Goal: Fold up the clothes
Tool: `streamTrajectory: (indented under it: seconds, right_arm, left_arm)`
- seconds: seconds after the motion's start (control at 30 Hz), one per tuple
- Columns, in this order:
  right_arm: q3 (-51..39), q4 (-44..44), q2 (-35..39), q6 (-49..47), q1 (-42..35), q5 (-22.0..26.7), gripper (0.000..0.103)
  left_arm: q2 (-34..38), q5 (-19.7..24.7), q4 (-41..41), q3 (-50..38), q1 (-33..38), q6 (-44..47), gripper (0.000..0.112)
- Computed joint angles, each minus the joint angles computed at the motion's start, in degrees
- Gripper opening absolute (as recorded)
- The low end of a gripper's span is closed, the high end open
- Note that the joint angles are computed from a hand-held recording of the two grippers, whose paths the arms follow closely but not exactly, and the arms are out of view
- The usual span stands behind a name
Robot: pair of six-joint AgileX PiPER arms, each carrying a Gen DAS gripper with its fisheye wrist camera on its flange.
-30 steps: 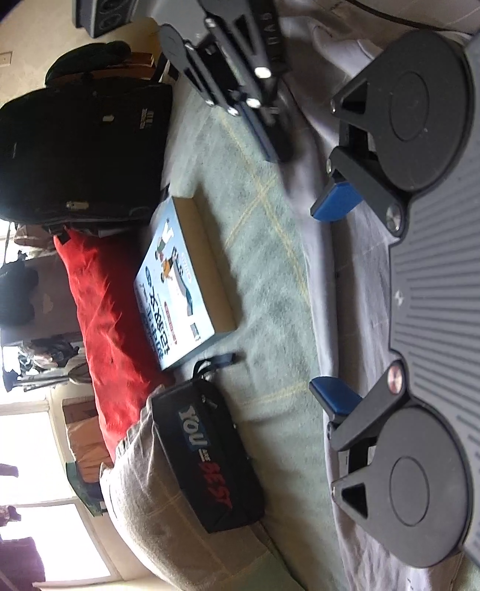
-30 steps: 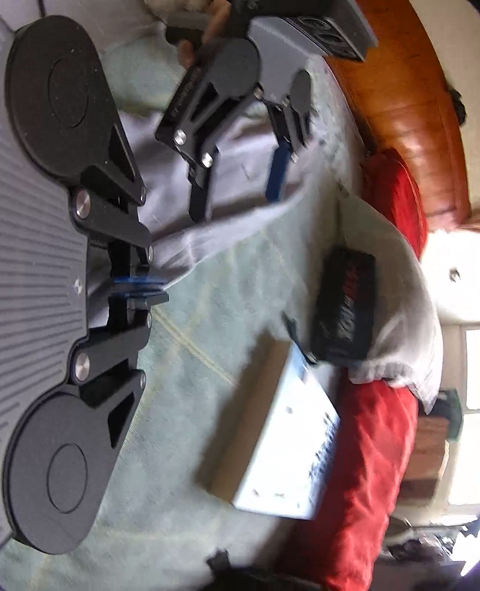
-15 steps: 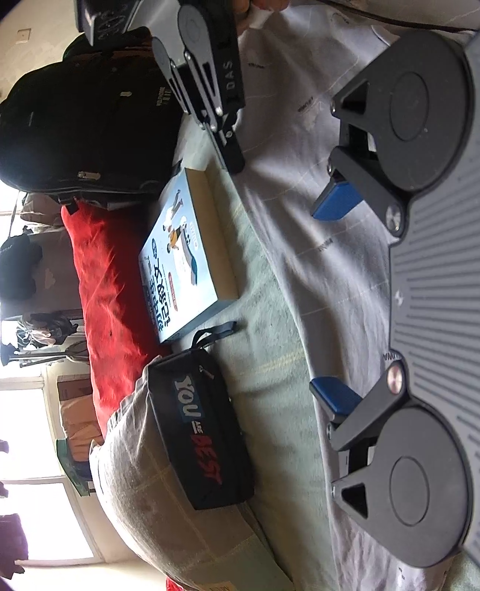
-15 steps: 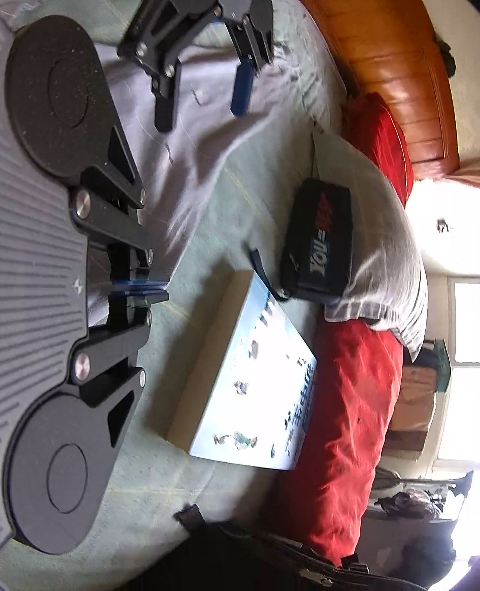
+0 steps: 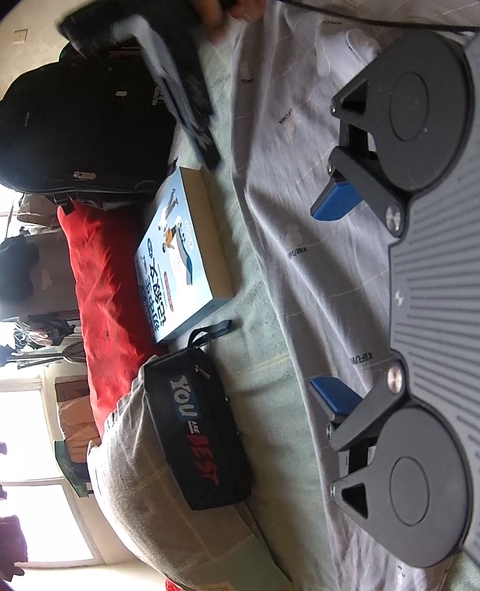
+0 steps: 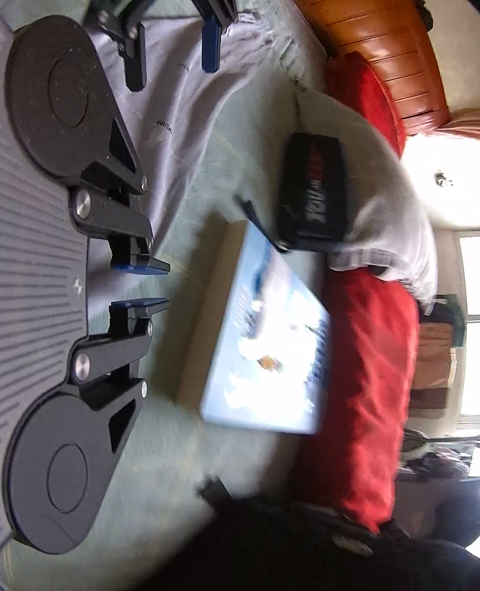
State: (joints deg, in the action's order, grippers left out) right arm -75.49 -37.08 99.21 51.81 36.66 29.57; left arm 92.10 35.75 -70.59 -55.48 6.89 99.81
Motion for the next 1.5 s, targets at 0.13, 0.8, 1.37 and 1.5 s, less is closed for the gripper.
streamTrajectory:
  seconds: [0.13, 0.8, 1.37, 1.5]
  right_arm:
    - [6.31, -0.19, -8.89, -0.97, -0.71, 5.22, 0.025]
    - [27.95, -13.43, -20.69, 15.24, 10.87, 15.84, 0.031]
    - [24.73, -23.26, -16.98, 28.64, 11.95, 26.24, 0.025]
    - [23.64, -23.47, -18.32, 29.5, 11.34, 22.75, 0.028]
  left_arm:
    - [-0.34, 0.18, 0.11, 0.29, -0.11, 0.12, 0.091]
    - [-0.49, -1.42, 0.94, 1.58, -1.97, 1.61, 0.091]
    - [-0.64, -0.38, 1.06, 1.63, -1.8, 1.61, 0.091]
    - [-0.58, -0.22, 0.82, 1.62, -1.7, 1.78, 0.091]
